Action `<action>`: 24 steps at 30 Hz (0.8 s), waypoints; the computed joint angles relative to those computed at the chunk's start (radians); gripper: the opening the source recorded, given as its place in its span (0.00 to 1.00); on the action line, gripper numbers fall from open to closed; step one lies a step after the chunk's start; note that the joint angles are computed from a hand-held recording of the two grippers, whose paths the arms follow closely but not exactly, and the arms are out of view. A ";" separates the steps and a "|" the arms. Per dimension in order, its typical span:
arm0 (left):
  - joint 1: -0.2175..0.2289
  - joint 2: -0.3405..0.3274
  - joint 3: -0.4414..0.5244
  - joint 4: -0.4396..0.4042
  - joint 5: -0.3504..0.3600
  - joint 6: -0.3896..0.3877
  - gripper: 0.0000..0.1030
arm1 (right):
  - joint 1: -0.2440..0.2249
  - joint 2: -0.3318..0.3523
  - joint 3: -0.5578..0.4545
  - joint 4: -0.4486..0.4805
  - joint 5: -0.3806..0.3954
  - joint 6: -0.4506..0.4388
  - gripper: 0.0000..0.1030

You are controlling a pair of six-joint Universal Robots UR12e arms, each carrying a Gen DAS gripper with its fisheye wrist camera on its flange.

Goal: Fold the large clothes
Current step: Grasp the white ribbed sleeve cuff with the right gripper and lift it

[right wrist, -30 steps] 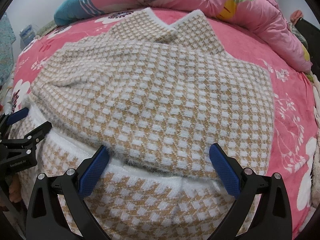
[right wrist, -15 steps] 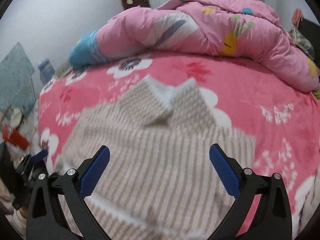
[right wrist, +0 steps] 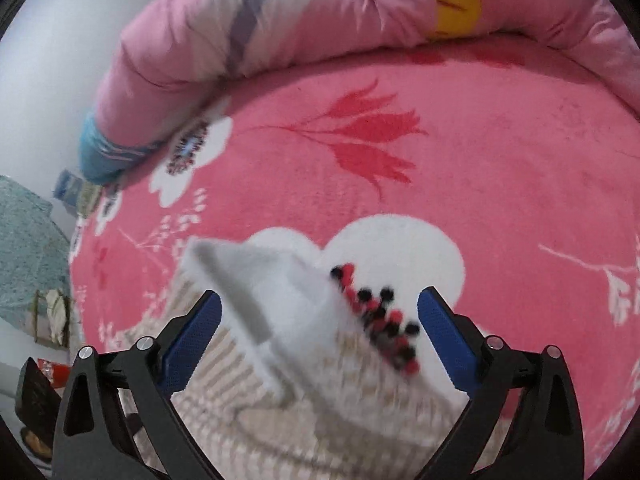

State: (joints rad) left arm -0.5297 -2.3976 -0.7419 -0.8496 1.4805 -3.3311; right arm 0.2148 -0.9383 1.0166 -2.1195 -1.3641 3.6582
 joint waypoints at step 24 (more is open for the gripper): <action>0.023 0.042 -0.115 0.148 -0.073 -0.145 0.40 | 0.047 -0.107 0.112 -0.087 -0.067 -0.269 0.13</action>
